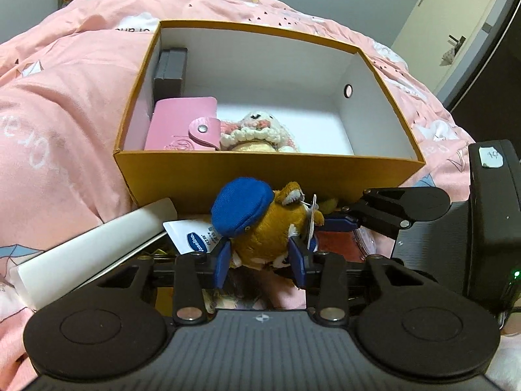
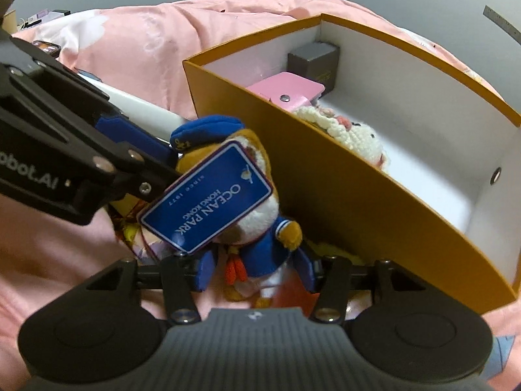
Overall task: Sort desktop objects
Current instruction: 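Lift the panda plush with the left gripper while the right moves toward the silver compact, then grasp the round silver compact mirror with the right gripper while the left holds the panda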
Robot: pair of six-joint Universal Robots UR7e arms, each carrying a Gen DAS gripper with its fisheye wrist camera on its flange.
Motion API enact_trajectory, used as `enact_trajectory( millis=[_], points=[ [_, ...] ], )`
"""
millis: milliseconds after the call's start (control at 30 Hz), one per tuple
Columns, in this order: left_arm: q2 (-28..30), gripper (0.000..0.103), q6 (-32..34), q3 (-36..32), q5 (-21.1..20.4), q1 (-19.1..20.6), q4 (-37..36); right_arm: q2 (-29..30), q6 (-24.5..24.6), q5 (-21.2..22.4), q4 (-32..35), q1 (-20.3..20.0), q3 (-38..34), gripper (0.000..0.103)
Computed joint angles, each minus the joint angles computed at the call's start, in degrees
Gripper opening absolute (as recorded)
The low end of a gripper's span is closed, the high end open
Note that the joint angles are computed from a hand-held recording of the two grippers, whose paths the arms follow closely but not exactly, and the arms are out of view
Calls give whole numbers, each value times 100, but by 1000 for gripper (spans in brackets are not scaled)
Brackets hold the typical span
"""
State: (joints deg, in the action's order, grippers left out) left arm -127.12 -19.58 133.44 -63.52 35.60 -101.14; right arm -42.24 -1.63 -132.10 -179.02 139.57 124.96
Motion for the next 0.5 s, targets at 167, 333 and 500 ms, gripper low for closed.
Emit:
enact_trajectory(
  millis=[167,333,500],
  points=[
    [-89,43,-111,13,138,-102,46,-3,166,28,15,9,-27,43],
    [-336,50,-287,7,437,-457,332,-443,1364,968,-11,-315,217,39],
    [-254,55,-254,-146,62,-195,322,-671,2358,1777,-321,-589,513,39]
  ],
)
